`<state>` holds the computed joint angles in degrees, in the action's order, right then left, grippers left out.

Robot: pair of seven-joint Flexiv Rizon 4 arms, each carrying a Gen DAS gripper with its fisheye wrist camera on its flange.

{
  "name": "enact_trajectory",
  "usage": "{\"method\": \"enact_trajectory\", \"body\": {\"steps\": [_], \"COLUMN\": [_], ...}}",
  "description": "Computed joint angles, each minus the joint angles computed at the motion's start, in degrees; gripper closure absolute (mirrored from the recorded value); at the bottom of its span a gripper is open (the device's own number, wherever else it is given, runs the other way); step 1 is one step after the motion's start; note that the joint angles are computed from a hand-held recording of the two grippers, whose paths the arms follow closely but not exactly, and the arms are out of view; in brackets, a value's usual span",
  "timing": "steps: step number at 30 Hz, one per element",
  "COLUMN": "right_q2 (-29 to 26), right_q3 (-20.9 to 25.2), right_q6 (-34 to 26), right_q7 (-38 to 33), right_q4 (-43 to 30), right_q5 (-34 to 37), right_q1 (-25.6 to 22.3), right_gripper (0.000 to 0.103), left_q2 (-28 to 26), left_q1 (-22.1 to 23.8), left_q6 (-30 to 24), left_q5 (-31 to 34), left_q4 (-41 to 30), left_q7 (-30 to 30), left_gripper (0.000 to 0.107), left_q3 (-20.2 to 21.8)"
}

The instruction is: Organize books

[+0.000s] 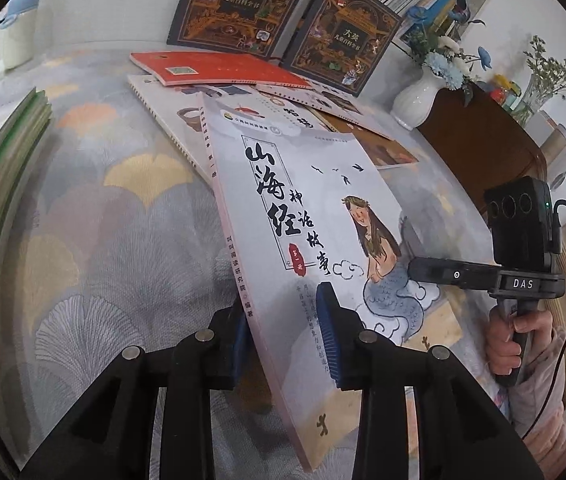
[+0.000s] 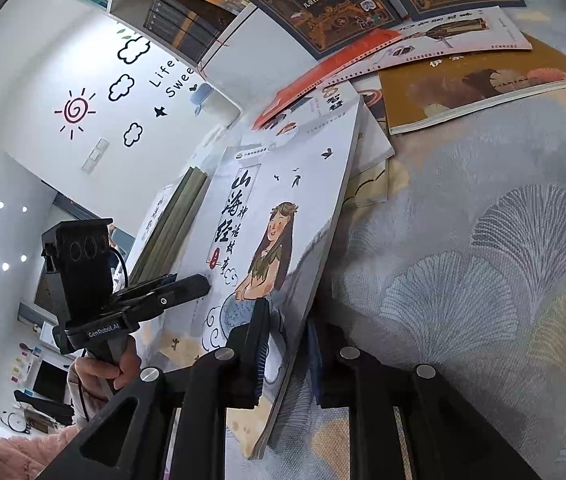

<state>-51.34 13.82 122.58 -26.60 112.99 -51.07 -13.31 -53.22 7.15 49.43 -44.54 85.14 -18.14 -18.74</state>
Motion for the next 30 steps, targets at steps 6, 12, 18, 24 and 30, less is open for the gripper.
{"method": "enact_trajectory", "body": {"steps": [6, 12, 18, 24, 30], "right_q2": [0.0, 0.1, 2.4, 1.9, 4.5], "right_q3": [-0.1, -0.3, -2.5, -0.5, -3.9], "right_q6": [0.0, 0.0, -1.5, -2.3, -3.0], "right_q7": [-0.1, -0.2, -4.6, -6.0, -7.1], "right_q4": [-0.1, -0.1, 1.2, 0.9, 2.6], "right_q5": [0.2, 0.6, 6.8, 7.9, 21.2], "right_q1": [0.2, 0.5, 4.8, 3.5, 11.0], "right_gripper": [0.088, 0.088, 0.087, 0.087, 0.086], "left_q2": [0.0, 0.1, 0.3, 0.3, 0.5], "left_q1": [0.0, 0.0, 0.1, 0.1, -0.4], "left_q6": [0.0, 0.2, 0.5, 0.3, 1.3], "left_q5": [-0.2, -0.4, -0.7, -0.7, -0.8], "left_q4": [0.0, 0.2, 0.6, 0.5, 0.8], "left_q7": [0.0, 0.3, 0.7, 0.8, 0.0], "left_gripper": [0.075, 0.075, 0.075, 0.075, 0.075], "left_q3": [0.0, -0.1, -0.2, -0.1, 0.1]}}
